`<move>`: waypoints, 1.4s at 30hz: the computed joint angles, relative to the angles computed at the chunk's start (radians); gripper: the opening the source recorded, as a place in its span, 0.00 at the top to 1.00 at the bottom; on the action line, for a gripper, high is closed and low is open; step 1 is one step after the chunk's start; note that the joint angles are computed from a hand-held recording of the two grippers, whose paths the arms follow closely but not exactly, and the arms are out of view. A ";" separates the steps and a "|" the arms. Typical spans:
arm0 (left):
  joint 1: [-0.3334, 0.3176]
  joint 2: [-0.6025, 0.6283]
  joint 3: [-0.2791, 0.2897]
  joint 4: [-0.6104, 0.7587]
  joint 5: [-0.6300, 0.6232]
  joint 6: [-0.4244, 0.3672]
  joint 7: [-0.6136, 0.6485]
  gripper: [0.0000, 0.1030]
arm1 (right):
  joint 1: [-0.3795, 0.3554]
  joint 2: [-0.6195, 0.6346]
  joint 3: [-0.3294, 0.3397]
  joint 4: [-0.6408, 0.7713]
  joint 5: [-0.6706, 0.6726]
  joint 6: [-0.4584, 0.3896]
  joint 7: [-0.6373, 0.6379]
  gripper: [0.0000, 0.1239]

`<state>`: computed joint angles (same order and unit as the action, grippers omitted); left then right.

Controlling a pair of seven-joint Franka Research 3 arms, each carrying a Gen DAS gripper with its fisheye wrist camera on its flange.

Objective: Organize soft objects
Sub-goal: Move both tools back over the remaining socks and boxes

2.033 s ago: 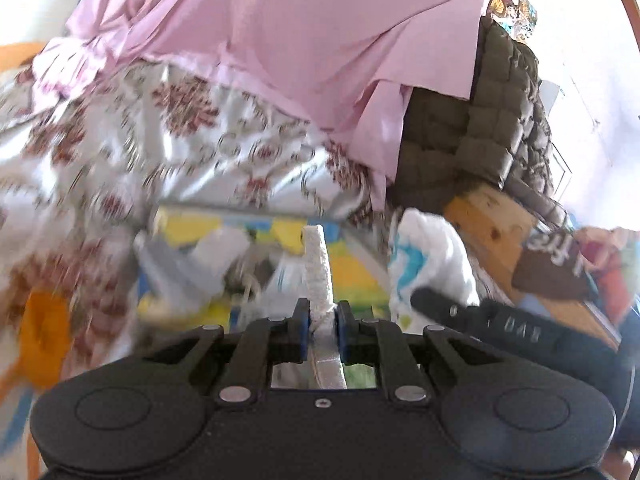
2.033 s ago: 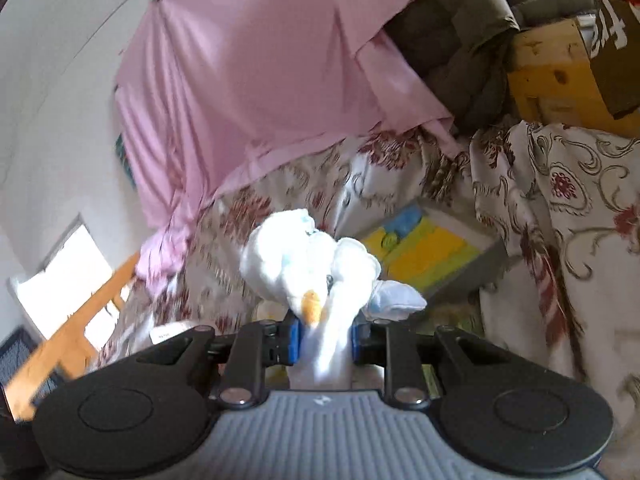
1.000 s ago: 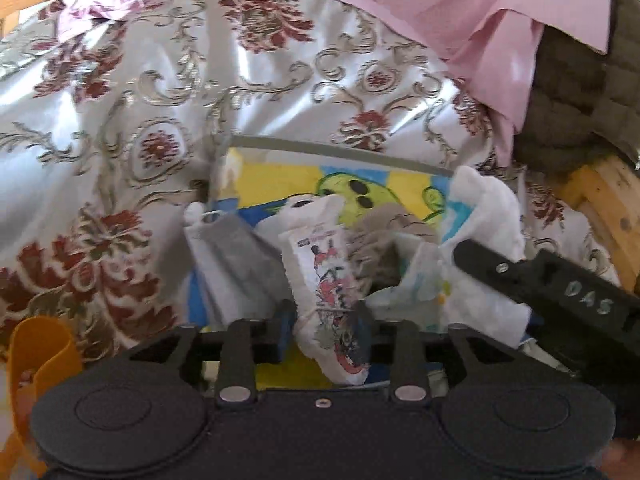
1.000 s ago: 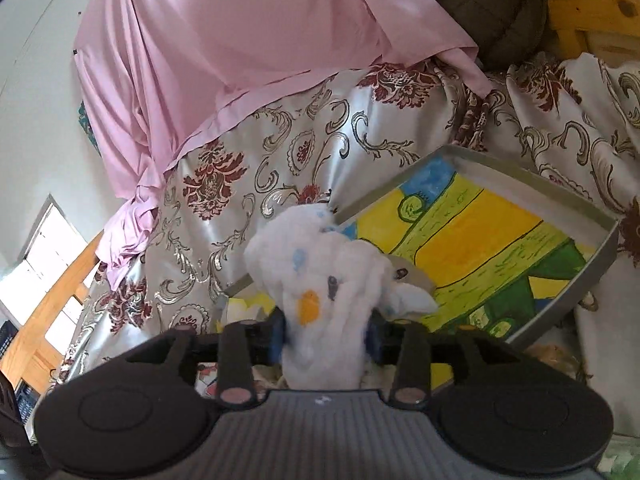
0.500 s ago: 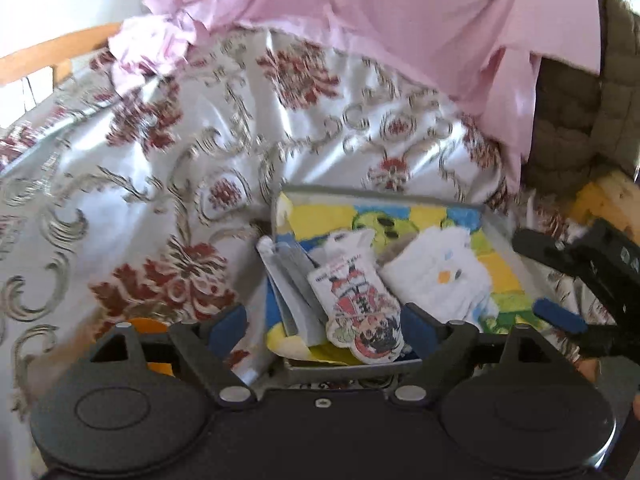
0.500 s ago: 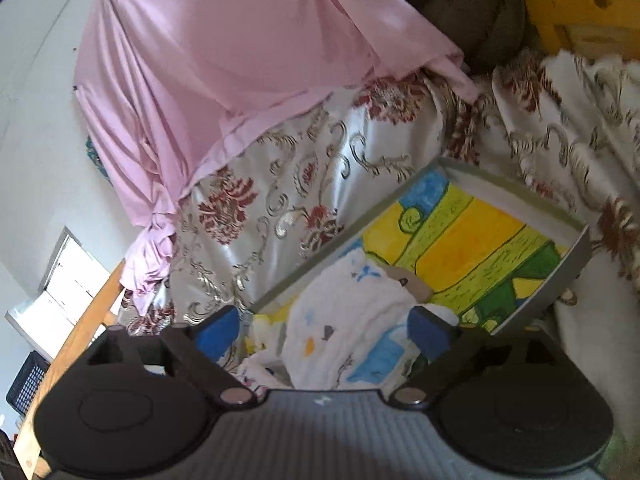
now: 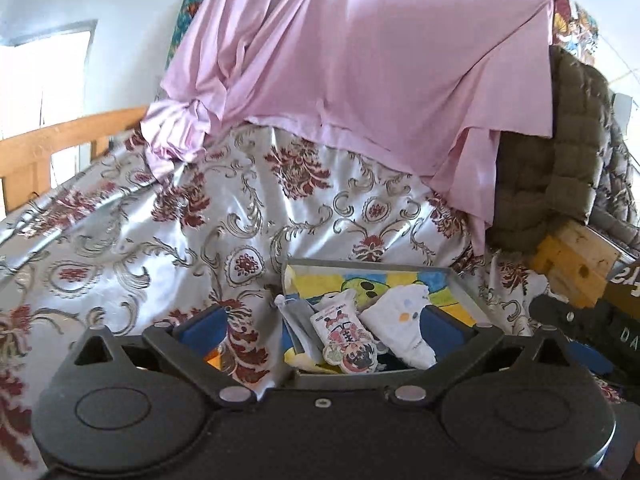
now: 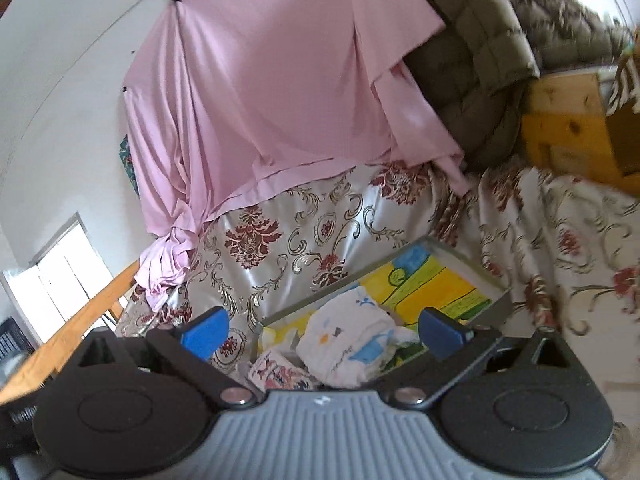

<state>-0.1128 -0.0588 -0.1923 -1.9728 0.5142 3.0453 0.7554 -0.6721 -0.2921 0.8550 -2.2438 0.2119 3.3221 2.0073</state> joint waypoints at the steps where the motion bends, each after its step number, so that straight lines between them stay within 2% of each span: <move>1: 0.008 -0.023 -0.002 -0.027 0.026 0.014 -0.029 0.01 | -0.002 -0.040 0.005 -0.027 0.009 0.004 0.009 0.17; 3: 0.036 -0.075 -0.016 -0.088 0.075 0.044 -0.093 0.01 | -0.024 -0.135 0.035 -0.087 0.039 0.009 0.040 0.17; 6: 0.070 -0.148 -0.035 -0.178 0.082 0.076 -0.144 0.01 | -0.007 -0.263 0.037 -0.165 0.054 -0.016 0.076 0.17; 11: 0.075 -0.252 -0.029 -0.315 0.012 0.110 -0.113 0.01 | 0.009 -0.471 0.043 -0.259 0.039 -0.081 0.174 0.17; 13: 0.084 -0.289 -0.032 -0.363 -0.008 0.120 -0.097 0.01 | 0.036 -0.527 0.030 -0.289 0.028 -0.111 0.208 0.17; 21: 0.074 -0.375 -0.018 -0.492 -0.073 0.158 0.006 0.01 | 0.146 -0.669 -0.016 -0.335 -0.045 -0.351 0.313 0.17; 25: 0.053 -0.397 -0.004 -0.530 -0.089 0.178 0.071 0.01 | 0.180 -0.712 -0.028 -0.346 -0.083 -0.438 0.375 0.17; 29: -0.002 -0.421 0.034 -0.564 -0.105 0.178 0.147 0.01 | 0.208 -0.747 -0.036 -0.331 -0.128 -0.571 0.433 0.17; 33: -0.134 -0.422 0.132 -0.575 -0.150 0.155 0.241 0.01 | 0.233 -0.753 -0.047 -0.305 -0.181 -0.702 0.471 0.17; 38: -0.193 -0.417 0.164 -0.583 -0.199 0.149 0.326 0.01 | 0.276 -0.694 -0.068 -0.254 -0.251 -0.837 0.472 0.17; 42: -0.239 -0.410 0.193 -0.583 -0.243 0.141 0.380 0.01 | 0.307 -0.632 -0.077 -0.206 -0.317 -0.911 0.452 0.17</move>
<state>-0.3518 -0.4685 0.0010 -2.5556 0.2712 3.1864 1.1352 -0.3653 -0.9242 0.7777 -2.4495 -0.1053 2.4110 2.4595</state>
